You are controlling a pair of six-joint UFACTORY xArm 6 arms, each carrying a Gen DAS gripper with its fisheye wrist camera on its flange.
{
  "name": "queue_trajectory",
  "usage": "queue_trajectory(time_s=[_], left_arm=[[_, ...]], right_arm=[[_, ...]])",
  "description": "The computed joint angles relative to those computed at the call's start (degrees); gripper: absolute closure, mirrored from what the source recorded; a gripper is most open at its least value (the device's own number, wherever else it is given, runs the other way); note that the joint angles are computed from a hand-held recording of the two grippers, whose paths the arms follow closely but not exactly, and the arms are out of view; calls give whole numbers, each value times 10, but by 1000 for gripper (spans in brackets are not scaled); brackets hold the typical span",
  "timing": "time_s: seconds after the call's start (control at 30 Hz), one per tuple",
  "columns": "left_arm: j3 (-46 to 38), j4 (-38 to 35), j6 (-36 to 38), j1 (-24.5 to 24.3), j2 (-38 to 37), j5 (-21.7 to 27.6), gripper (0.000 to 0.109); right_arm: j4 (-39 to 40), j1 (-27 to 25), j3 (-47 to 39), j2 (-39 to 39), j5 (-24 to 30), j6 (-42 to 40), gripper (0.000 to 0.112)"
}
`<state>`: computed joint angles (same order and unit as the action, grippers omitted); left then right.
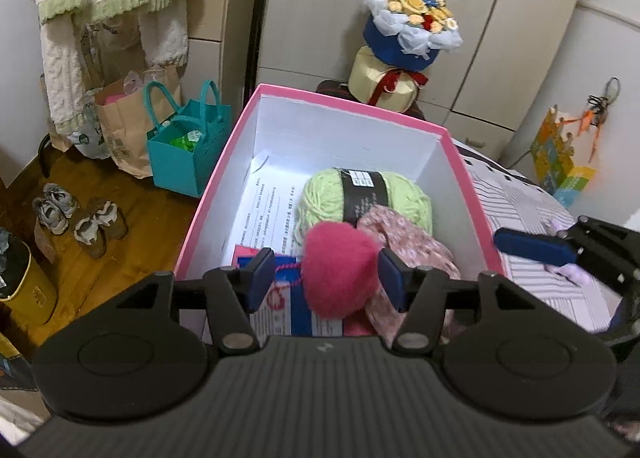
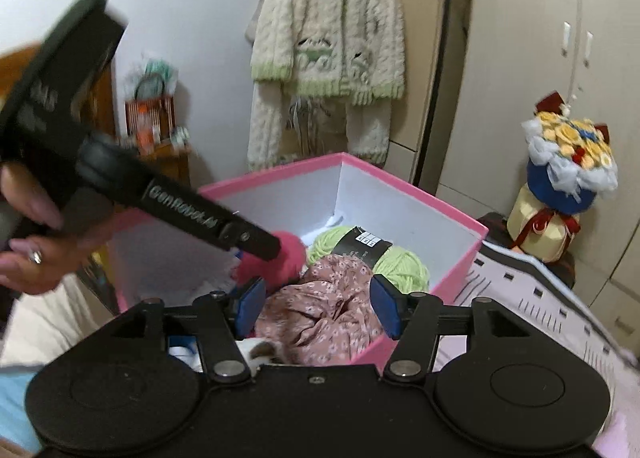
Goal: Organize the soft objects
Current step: 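Open both grippers over the box to drop the pom-pom and cloth, then move both grippers over to the lavender plush toy on the bed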
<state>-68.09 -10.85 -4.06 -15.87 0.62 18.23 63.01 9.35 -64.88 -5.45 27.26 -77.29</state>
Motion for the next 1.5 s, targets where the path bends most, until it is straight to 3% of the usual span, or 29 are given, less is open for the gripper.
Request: queue_trajectory(time_s=[0.2, 0.6, 0.7, 0.77, 0.87, 1.2, 1.5], left_arm=[[59, -6, 33, -8, -69, -7, 50], [140, 19, 86, -47, -195, 22, 43], [156, 45, 77, -58, -222, 25, 38], [164, 40, 89, -67, -237, 27, 35], [170, 22, 108, -84, -250, 33, 32], [128, -17, 158, -151, -213, 70, 20], [48, -46, 185, -211, -114, 52, 17]], right_arm=[[22, -40, 45, -65, 44, 27, 46], [-61, -106, 110, -170, 112, 131, 40], [-78, -121, 128, -201, 125, 139, 35], [-84, -131, 142, -221, 127, 136, 24], [-88, -149, 165, -250, 129, 130, 23], [-63, -248, 214, -299, 169, 85, 19], [-26, -326, 217, -272, 178, 40, 18]])
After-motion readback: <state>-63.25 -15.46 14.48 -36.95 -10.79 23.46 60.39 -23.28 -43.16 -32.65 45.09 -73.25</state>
